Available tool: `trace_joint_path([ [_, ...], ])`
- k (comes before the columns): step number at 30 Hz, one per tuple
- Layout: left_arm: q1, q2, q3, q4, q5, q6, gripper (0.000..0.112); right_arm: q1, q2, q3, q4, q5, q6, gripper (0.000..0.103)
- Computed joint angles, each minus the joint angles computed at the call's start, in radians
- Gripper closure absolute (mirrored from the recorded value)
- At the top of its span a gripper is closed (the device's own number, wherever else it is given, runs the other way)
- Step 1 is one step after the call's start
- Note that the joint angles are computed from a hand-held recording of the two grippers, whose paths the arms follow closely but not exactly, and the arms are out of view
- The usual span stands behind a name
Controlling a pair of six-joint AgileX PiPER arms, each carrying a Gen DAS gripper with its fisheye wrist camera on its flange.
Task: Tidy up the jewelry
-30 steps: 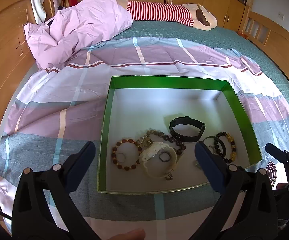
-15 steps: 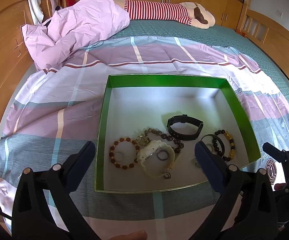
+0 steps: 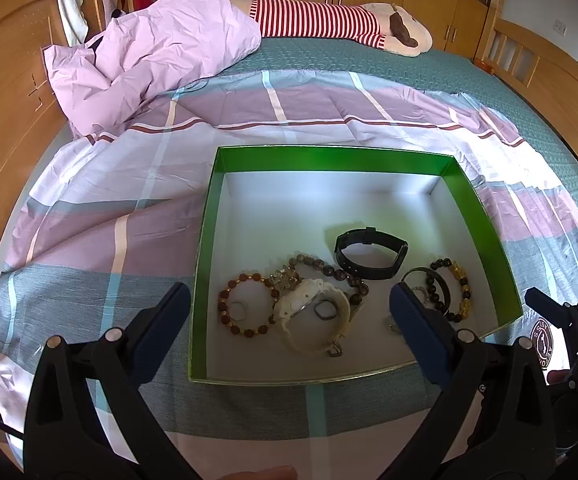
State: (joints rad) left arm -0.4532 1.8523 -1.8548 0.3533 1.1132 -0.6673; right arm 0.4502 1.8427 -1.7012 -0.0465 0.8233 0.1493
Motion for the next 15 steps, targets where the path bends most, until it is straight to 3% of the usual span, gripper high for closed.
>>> trace_joint_path([
  [15, -0.006, 0.01, -0.013, 0.0, 0.012, 0.015, 0.013, 0.002, -0.001, 0.012, -0.002, -0.006, 0.004, 0.003],
])
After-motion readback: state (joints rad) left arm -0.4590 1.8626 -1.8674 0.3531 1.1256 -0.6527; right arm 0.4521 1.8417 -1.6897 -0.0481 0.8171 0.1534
